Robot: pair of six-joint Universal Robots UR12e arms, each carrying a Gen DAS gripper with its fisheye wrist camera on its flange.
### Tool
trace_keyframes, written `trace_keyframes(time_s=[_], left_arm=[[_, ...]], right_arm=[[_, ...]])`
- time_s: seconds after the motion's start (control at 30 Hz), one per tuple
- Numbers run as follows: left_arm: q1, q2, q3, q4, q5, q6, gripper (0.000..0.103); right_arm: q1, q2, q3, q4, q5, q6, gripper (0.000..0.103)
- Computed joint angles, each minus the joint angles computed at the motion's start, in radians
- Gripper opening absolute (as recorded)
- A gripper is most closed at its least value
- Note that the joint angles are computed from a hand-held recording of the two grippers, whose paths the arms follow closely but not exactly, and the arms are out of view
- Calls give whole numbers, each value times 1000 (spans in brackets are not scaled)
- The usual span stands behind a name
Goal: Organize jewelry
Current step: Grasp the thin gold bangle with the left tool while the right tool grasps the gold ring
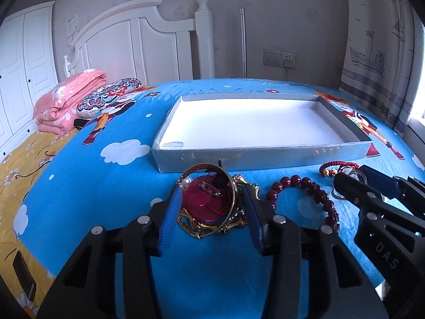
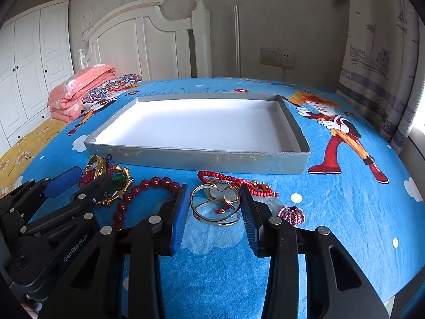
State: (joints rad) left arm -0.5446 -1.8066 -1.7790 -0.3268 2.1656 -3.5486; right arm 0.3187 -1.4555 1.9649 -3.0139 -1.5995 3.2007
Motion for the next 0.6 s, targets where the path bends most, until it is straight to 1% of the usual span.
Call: trace_keyframes(time_s=[0.03, 0.07, 0.1, 0.13, 0.17, 0.23, 0.33, 0.5, 0.6], left_arm=[[-2, -1, -1, 5, 13, -1, 33], [-3, 1, -8, 24, 12, 3, 24], [-1, 6, -16, 45, 5, 1, 19], [1, 12, -22, 57, 1, -7, 11], [3, 17, -29, 69, -3, -12, 7], [4, 26, -39, 78, 0, -15, 5], [0, 35, -50, 88, 16, -11, 5], [-2, 55, -74, 104, 43, -37, 5], [-2, 63, -81, 98, 44, -29, 5]], right_arm=[[-1, -1, 1, -3, 1, 1, 38], [-2, -1, 2, -5, 3, 3, 38], [-4, -2, 3, -6, 5, 3, 38], [-5, -3, 4, -7, 8, 4, 38], [-6, -3, 5, -9, 11, 4, 38], [-6, -5, 8, -15, 18, 0, 38], [-3, -8, 14, -29, 23, -6, 38], [-2, -14, 20, -44, 21, -9, 38], [-4, -17, 22, -40, 29, -7, 38]])
